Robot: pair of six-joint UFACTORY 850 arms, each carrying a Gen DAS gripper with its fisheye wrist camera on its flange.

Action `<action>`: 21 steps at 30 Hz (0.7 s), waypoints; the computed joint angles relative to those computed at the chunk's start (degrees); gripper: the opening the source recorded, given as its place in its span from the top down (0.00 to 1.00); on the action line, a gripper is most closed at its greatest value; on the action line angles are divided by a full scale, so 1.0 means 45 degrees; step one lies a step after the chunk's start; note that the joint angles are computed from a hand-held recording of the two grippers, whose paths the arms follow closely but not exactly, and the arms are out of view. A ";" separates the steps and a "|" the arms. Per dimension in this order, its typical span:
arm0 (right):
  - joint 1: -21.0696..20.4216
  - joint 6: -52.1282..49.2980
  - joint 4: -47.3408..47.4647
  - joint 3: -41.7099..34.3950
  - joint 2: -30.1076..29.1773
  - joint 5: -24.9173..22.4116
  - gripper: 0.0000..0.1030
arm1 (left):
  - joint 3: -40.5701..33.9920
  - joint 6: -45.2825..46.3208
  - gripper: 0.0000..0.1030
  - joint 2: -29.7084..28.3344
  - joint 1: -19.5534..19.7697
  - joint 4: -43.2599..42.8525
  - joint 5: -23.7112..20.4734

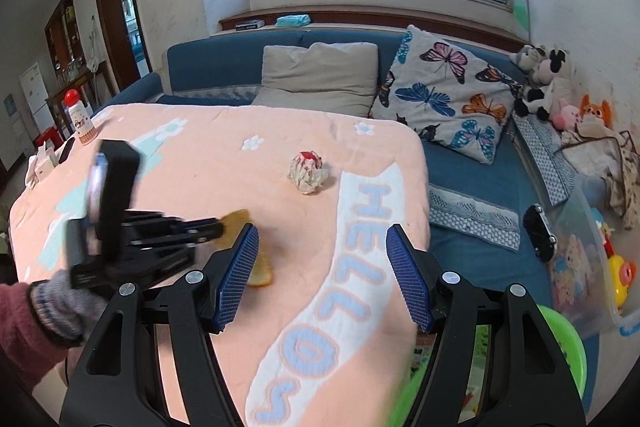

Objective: Collect trash
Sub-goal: 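Grasp the bread crust with the left tool while the right moves toward the crumpled paper, then close the right tool on the crumpled white paper with red print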

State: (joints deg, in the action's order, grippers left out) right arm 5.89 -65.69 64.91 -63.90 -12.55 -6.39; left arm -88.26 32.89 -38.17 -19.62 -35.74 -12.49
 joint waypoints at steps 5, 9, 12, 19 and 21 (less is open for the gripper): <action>0.0064 0.1160 -0.0872 -0.1245 -0.1204 -0.0553 0.35 | 0.0614 0.0029 0.96 0.0731 0.0607 -0.0143 0.0181; 0.0351 0.4061 -0.3848 -0.2568 -0.2370 -0.0691 0.35 | 0.0941 -0.0034 0.96 0.1147 0.1044 -0.0099 0.0404; 0.0455 0.5165 -0.4782 -0.3528 -0.3244 -0.0980 0.35 | 0.1082 0.0042 0.96 0.1312 0.1277 -0.0279 0.0460; 0.0603 0.7186 -0.6350 -0.5512 -0.5142 -0.1432 0.35 | 0.1100 0.1008 0.96 0.1319 0.1557 -0.1384 0.0322; 0.0617 0.8032 -0.7024 -0.6156 -0.5741 -0.1634 0.35 | 0.1005 0.0954 0.96 0.1218 0.1554 -0.1310 0.0271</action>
